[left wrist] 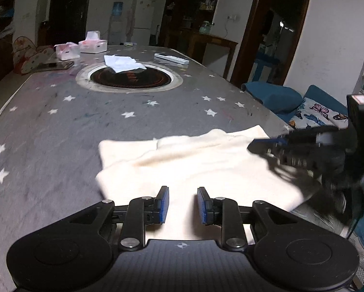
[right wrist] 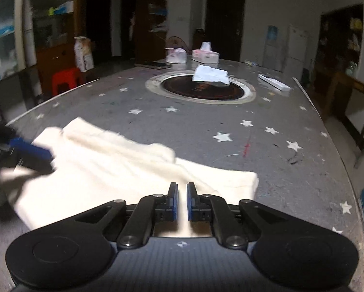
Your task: Fold clothes
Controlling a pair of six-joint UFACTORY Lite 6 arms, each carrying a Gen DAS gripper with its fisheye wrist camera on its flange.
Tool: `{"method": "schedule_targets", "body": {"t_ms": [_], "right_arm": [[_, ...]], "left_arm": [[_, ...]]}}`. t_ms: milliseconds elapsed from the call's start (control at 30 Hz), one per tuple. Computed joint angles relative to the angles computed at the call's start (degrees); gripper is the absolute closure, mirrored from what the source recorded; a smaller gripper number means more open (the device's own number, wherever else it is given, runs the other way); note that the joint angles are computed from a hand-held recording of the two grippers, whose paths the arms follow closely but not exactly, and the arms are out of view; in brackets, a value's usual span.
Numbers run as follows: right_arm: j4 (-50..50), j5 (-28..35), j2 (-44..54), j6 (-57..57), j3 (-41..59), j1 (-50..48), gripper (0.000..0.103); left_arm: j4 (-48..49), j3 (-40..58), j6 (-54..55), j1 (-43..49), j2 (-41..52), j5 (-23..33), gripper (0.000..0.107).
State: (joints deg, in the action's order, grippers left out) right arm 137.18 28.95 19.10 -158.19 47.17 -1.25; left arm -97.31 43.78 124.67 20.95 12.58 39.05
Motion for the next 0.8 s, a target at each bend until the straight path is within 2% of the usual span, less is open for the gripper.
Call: {"method": "schedule_targets", "body": {"t_ms": [133, 233, 333, 400, 567, 800], "right_arm": [[-5.42, 0.36, -1.42, 4.53, 0.93, -0.15, 0.097], [-9.42, -1.29, 1.57, 9.60, 4.66, 1.29, 0.096], [-10.28, -2.93, 4.03, 11.59, 7.20, 1.78, 0.096], [-10.92, -3.85, 4.41, 13.06, 7.98, 1.84, 0.096], [-11.34, -3.15, 1.88, 13.66, 6.43, 2.02, 0.092], [-9.38, -3.18, 3.45, 12.91, 8.00, 4.71, 0.092]], "left_arm": [[0.43, -1.03, 0.16, 2.29, -1.06, 1.77, 0.078], [-1.43, 1.60, -0.21, 1.47, 1.35, 0.43, 0.078], [-3.45, 4.37, -1.72, 0.88, 3.59, -2.61, 0.078], [-0.82, 6.25, -6.08, 2.03, 4.62, -2.20, 0.079], [0.31, 6.80, -6.47, 0.36, 3.65, 0.03, 0.080], [-1.21, 15.65, -10.66, -4.95, 11.57, -2.08, 0.081]]}}
